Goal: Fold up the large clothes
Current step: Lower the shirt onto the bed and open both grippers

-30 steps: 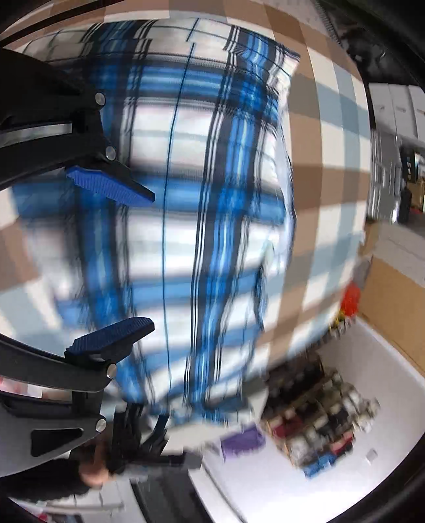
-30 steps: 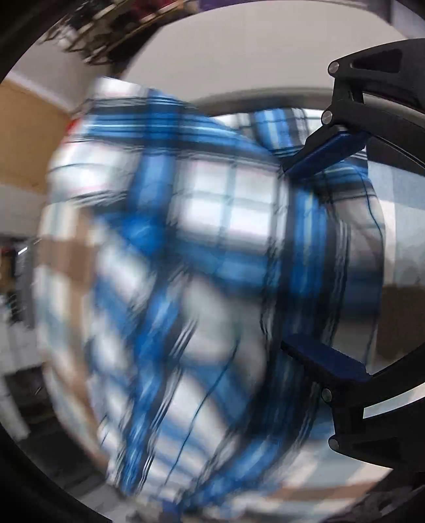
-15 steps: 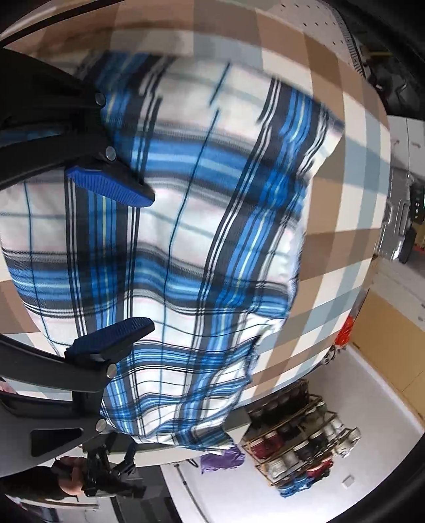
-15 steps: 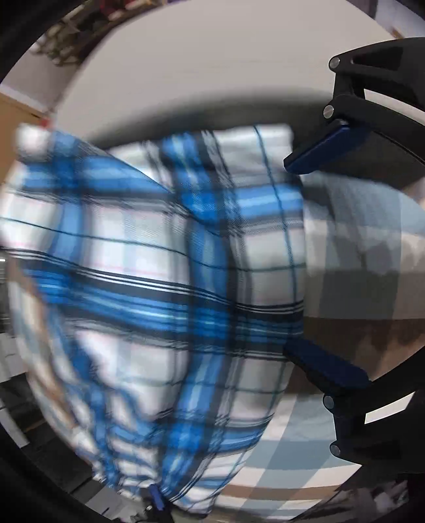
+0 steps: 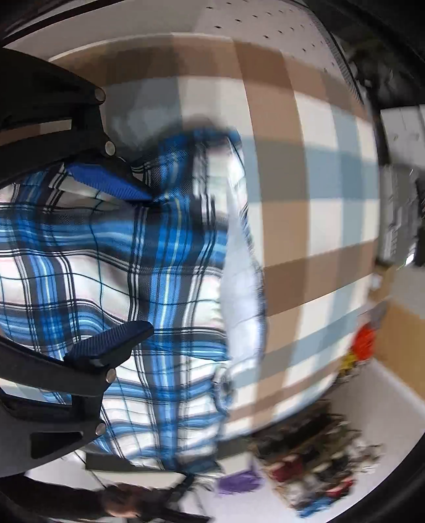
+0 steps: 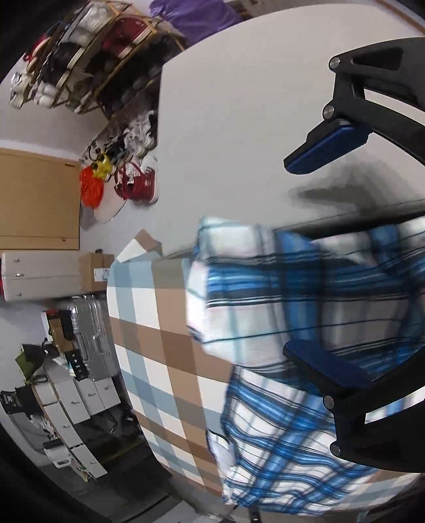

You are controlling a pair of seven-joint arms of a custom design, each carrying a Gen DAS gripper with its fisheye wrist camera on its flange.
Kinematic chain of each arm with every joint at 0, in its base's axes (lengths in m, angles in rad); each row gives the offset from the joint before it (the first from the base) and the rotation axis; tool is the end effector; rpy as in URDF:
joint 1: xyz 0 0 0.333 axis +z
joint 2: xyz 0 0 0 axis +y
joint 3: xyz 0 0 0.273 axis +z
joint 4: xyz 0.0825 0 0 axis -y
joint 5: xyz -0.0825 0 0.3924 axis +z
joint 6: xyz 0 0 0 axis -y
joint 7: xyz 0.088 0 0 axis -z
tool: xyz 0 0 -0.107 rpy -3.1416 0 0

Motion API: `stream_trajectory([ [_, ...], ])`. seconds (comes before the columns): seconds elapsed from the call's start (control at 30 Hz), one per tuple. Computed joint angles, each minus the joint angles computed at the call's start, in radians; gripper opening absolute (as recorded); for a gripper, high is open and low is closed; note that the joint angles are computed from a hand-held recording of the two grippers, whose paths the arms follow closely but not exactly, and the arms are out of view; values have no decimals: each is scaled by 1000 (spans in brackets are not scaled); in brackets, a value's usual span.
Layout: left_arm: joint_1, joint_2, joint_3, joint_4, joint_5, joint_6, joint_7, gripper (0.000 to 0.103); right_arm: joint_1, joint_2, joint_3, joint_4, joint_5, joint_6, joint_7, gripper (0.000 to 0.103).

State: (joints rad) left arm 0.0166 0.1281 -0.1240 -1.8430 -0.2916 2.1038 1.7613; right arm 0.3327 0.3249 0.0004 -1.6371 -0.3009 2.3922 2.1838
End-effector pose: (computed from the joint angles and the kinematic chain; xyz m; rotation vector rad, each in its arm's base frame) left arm 0.6075 -0.0771 0.4245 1.9534 -2.3023 0.4450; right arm 0.6475 0.2214 0.4318 -1.8519 2.0544 -0.5191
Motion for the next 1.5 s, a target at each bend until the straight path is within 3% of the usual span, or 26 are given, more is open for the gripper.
stream_trajectory([
  [0.03,-11,19,-4,17,43,-8,-3,70,5,13,-8,5,-5,26,-5,100],
  [0.1,-27,38,-9,26,111,3,3,70,35,0,-20,-26,-72,43,57,80],
  [0.13,-30,33,-10,15,120,21,3,69,36,5,-24,-29,-85,66,79,76],
  [0.17,-28,22,-10,-6,115,52,10,66,25,0,-18,-44,-64,88,75,62],
  [0.2,-28,12,-8,-23,122,78,9,52,8,4,-5,-52,-23,118,57,35],
  [0.27,-22,-11,0,-59,127,127,-11,24,12,24,-12,-29,-23,102,59,2],
  [0.33,-6,-31,7,-93,82,155,7,11,23,6,-30,-62,-70,152,96,1],
  [0.53,14,-99,24,-206,24,254,-14,6,25,-19,-52,-89,-137,146,213,1],
  [0.6,19,-119,30,-231,10,277,-44,4,22,-28,-49,-96,-147,134,243,1],
  [0.63,19,-138,32,-256,61,308,-92,1,11,-30,-38,-99,-138,137,241,2],
  [0.67,22,-149,35,-265,123,328,-142,1,0,-26,-24,-91,-109,120,215,6],
  [0.73,34,-156,51,-262,59,308,-139,1,-7,-18,-13,-73,-59,85,173,21],
  [0.77,38,-146,56,-247,33,294,-139,1,-15,-26,-4,-83,-29,98,145,51],
  [0.8,43,-159,59,-257,9,296,-142,1,-22,-38,4,-92,0,107,123,73],
  [0.87,42,-203,59,-286,-24,312,-135,1,10,-89,-23,-149,-86,157,207,74],
  [0.97,16,-245,60,-291,-121,266,-43,1,50,-168,-32,-205,-270,167,362,78],
  [1.0,-3,-258,50,-286,-138,241,-4,1,45,-184,-17,-222,-281,205,354,88],
  [1.07,-37,-261,36,-271,-156,208,67,4,47,-184,20,-215,-280,240,299,100],
  [1.1,-50,-256,31,-263,-160,192,94,15,54,-169,34,-194,-279,235,275,100],
  [1.13,-67,-245,16,-254,-151,186,110,34,59,-139,57,-158,-243,221,214,100],
  [1.2,-90,-228,-7,-266,-114,215,99,52,62,-61,104,-68,-117,166,61,100],
  [1.27,-104,-202,-27,-282,-32,237,34,52,100,31,117,35,-57,75,-23,100],
  [1.33,-110,-153,-28,-274,0,201,8,51,142,108,114,112,-24,14,-87,100],
  [1.4,-116,-188,-31,-343,-19,298,30,53,212,198,83,209,-66,-108,-104,100],
  [1.43,-119,-189,-32,-351,1,306,15,54,247,226,55,224,-72,-131,-112,99],
  [1.5,-122,-197,-33,-362,42,322,-10,54,250,208,46,178,-97,-71,-26,103],
])
